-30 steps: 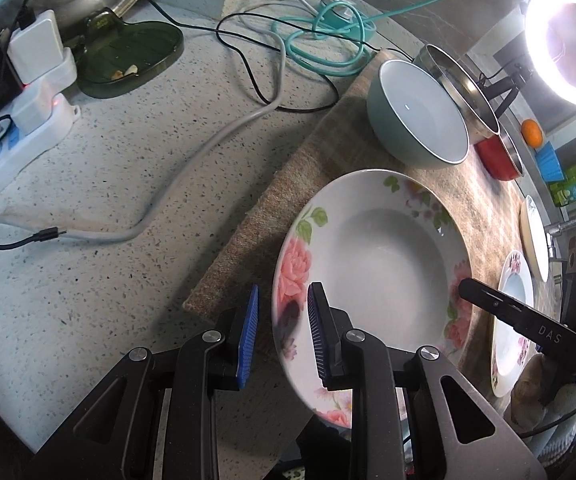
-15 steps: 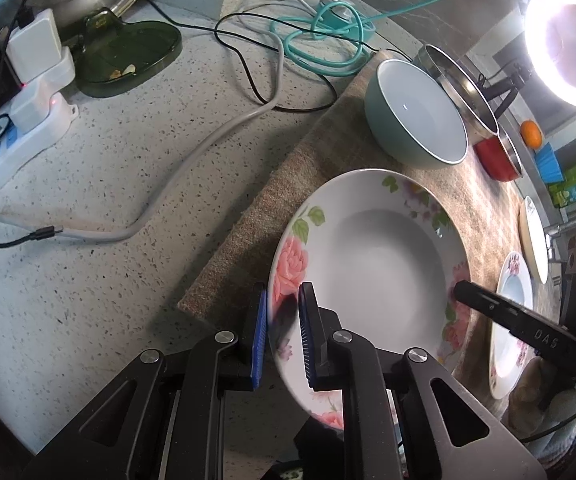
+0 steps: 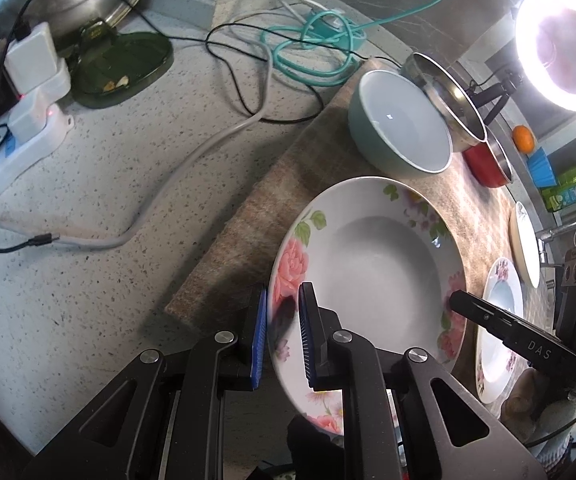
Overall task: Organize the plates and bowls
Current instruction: 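Lift the rose-pattern plate with both tools and lower it onto the pink-blossom plate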
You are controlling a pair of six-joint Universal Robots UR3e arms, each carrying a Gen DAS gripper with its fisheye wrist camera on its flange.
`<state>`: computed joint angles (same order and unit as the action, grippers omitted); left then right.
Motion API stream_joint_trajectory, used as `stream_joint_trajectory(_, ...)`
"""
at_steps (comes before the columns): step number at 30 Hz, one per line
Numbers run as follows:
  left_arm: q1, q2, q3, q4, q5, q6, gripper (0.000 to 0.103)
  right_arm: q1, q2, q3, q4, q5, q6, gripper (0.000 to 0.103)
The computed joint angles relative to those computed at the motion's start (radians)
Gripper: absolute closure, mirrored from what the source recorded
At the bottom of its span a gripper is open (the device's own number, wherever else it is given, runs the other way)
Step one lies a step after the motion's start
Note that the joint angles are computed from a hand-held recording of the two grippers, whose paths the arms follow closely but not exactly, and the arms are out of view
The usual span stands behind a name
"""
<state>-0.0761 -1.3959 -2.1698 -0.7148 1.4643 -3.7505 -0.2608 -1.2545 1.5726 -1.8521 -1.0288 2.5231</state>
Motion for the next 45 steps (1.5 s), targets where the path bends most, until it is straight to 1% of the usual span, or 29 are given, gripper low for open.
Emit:
stream_joint_trajectory(10,-0.07,-0.088,0.136,-0.01,0.018,0.001,0.089,-0.097,-0.049,-0.008,0.076,0.027,-0.042,0.094)
stream_joint_trajectory(16,-0.13,-0.183,0.239,-0.002,0.012,-0.003,0.089,-0.176,-0.07,-0.018,0.118,0.026,-0.068,0.094)
stream_joint_trajectory(25,-0.235,-0.369,0.45,-0.015,0.006,0.002,0.089,-0.311,-0.092,-0.023,0.164,0.02,-0.096,0.094)
stream_joint_trajectory(35,-0.321,-0.556,0.684,-0.08,-0.013,0.024,0.089,-0.452,-0.094,-0.02,0.191,-0.004,-0.137,0.094)
stream_joint_trajectory(45,-0.388,-0.721,0.906,-0.151,-0.021,0.033,0.089,-0.538,-0.071,-0.031,0.185,-0.03,-0.151,0.094)
